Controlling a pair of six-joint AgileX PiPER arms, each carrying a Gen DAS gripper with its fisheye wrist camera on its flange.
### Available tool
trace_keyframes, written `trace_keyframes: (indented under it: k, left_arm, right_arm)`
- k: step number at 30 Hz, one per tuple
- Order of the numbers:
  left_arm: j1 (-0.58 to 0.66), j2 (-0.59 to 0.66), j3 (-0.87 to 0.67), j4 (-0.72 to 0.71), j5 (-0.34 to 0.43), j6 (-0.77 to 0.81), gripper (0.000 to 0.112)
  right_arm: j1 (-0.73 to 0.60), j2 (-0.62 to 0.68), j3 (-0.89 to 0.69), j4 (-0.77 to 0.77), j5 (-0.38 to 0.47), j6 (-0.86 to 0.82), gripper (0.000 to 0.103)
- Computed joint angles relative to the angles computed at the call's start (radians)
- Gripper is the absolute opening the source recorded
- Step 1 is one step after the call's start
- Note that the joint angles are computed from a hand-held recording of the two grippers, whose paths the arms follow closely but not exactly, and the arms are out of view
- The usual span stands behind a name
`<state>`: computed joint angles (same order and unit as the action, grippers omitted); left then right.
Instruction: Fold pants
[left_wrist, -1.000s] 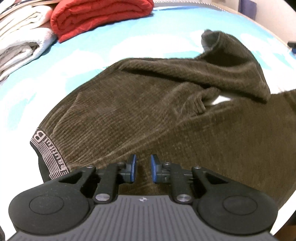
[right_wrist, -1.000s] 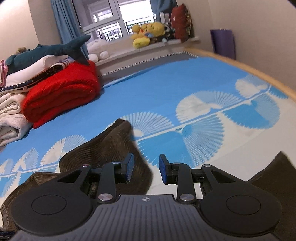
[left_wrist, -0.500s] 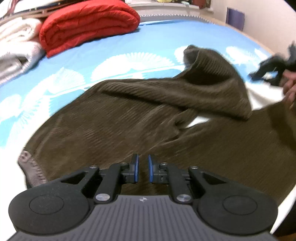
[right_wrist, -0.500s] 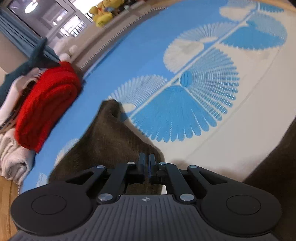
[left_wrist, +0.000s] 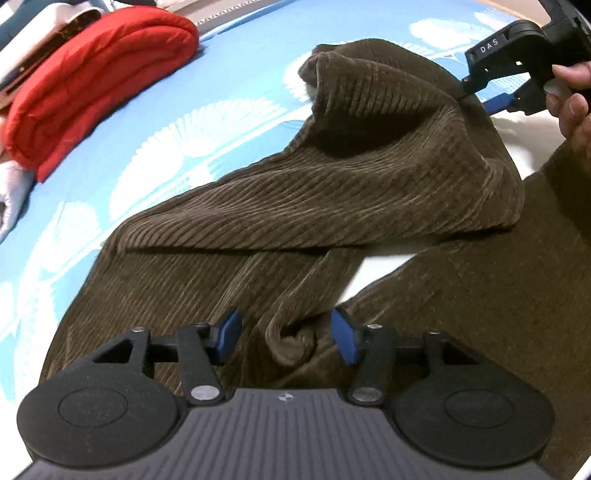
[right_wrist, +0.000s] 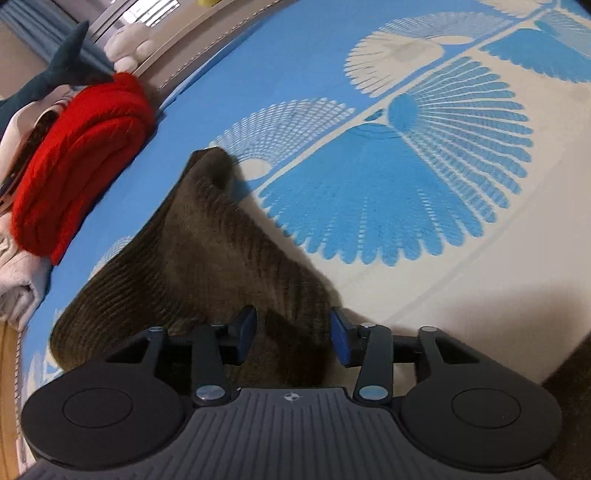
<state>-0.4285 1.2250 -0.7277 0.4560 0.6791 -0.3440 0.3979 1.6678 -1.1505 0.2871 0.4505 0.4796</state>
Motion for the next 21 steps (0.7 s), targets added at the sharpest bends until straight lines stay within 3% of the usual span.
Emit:
trace_keyframes:
  k: [4,8,13,16,21]
  left_arm:
    - [0.108,0.073,-0.031,-0.118,-0.041,0.108,0.058]
    - [0.145,0.109,-0.055,-0.197,-0.049,0.207,0.051]
    - [0.178,0.134,-0.104,-0.251,-0.009,0.255,0.019]
    - [0.176,0.137,-0.123,-0.242,0.014,0.240,0.012]
    - [0.132,0.128,-0.133,-0.176,0.043,0.177,0.010]
  right_arm:
    - [0.002,0.026,-0.047,-0.026,0.036,0.019,0.043]
    - [0.008,0.033,-0.057,-0.076,0.035,0.122,0.018]
    - [0.030,0.038,-0.082,-0.144,0.033,0.204,0.014]
    - [0.033,0.018,-0.085,-0.138,0.014,0.211,0.013]
    - [0.022,-0.025,-0.080,-0.044,-0.063,0.133,0.012]
